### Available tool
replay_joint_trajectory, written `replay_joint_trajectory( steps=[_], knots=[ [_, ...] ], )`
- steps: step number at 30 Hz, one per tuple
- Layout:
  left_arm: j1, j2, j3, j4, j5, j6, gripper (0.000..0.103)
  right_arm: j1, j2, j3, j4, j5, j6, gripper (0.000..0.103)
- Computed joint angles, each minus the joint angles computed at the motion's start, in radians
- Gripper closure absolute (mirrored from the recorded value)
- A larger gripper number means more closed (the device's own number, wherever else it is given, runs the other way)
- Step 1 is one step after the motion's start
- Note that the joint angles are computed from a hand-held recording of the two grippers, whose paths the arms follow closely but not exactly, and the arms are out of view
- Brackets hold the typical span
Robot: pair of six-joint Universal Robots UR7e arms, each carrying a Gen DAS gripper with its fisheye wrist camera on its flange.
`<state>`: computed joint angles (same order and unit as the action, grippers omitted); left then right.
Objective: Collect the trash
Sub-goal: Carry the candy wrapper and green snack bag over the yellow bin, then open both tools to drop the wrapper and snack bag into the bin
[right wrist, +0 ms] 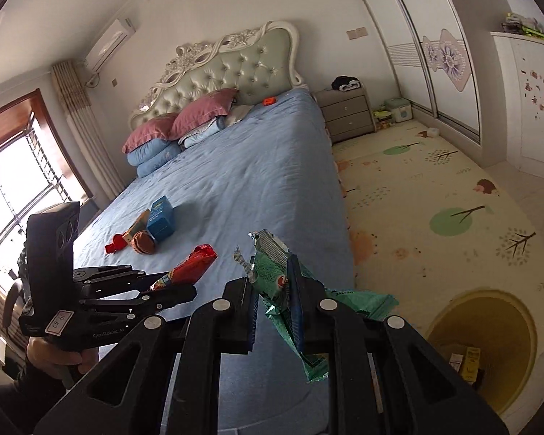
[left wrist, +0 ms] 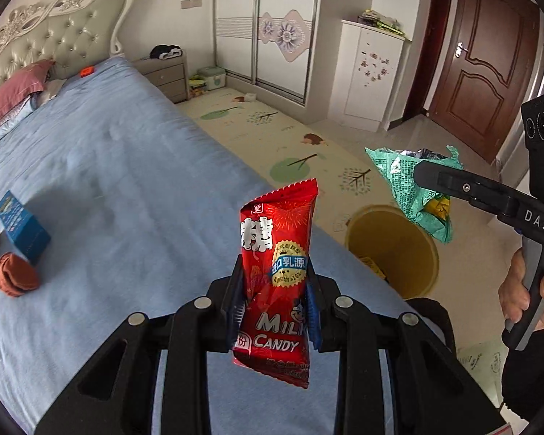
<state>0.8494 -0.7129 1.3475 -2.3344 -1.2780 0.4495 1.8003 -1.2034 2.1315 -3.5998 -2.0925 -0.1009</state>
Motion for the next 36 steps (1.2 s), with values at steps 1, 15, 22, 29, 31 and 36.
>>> replay_joint_trajectory(
  steps=[1,15,22,29,31,36],
  knots=[
    [-0.011,0.019,-0.008,0.015,-0.015,0.006,0.074,-0.013,-0.024,0.029,-0.015,-0.008,0.011,0.087],
    [-0.110,0.357,-0.269,0.321,-0.211,-0.075,0.074,-0.250,-0.309,0.361,-0.127,-0.065,0.150,0.087],
    [-0.122,0.549,-0.488,0.489,-0.225,-0.169,0.073,-0.437,-0.373,0.450,-0.173,0.092,0.163,0.087],
    [-0.111,0.652,-0.618,0.558,-0.195,-0.233,0.010,-0.534,-0.350,0.443,-0.183,0.062,0.194,0.036],
    [-0.110,0.658,-0.630,0.578,-0.175,-0.244,0.010,-0.584,-0.369,0.467,-0.181,0.140,0.220,0.037],
    [-0.125,0.603,-0.537,0.469,-0.143,-0.214,0.010,-0.573,-0.384,0.485,-0.183,0.131,0.234,0.040]
  ],
)
